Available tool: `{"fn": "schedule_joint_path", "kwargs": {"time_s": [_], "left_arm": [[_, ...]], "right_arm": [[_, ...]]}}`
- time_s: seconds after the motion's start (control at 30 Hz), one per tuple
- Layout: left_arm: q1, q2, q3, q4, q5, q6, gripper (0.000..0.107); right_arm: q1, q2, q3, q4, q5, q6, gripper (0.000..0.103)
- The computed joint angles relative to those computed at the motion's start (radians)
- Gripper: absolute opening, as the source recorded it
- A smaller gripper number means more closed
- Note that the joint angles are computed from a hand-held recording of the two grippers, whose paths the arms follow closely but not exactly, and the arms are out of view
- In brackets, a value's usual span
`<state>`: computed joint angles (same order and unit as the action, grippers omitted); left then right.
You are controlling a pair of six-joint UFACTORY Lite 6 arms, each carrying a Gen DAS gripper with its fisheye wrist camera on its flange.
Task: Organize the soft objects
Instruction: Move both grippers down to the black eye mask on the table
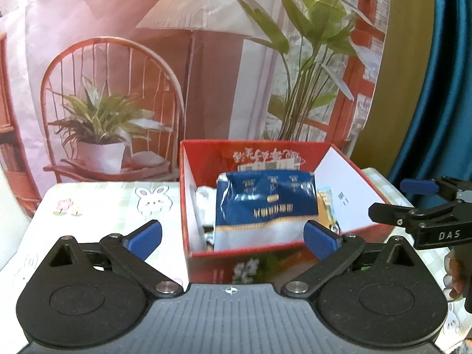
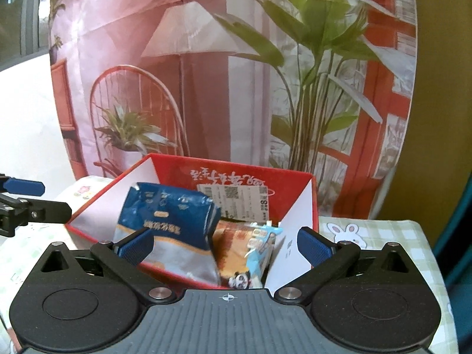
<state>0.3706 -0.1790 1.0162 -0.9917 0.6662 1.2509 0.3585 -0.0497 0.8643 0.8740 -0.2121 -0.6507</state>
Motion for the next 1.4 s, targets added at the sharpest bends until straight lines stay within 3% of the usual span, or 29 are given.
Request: {"fn": "schedule_joint_path", "kwargs": {"time_s": [0.2,0.47,0.73,1.0,1.3,1.4], "left_arm": [[0.082,-0.084,-0.097,0.016,0.062,0.019,0.103],[0.191,-0.178,-0.232,0.042,0.14,0.054,0.103],[0.193,-0.157,-0.3,0.034,0.134,0.083,0.102],[0.105,0.031,-0.219,0.013,0.035,0.094,0.091],[-0.009,0.289,-0.077,0.013,-0.061,0.034,0.085],[-0.039,0.339,-0.058,0.02,-0.085,0.024,0.079]], "right_arm": [[0.044,-0.128,-0.153,-0.031,-0.028,0.085,0.103],[0.127,-0.263,-0.347,0.095,-0.069,0.015,0.103],[0.158,-0.244,-0.43,-0.102,-0.034,0.271,0.101],[0.193,-0.147,-0.446,-0.149,-0.051,0.36,0.088],[0.137,-0.067,-0.433,-0.467,-0.053,0.681,0.075],[0.123,-0.045,-0.43,-0.557,-0.055,0.773,0.071]]}}
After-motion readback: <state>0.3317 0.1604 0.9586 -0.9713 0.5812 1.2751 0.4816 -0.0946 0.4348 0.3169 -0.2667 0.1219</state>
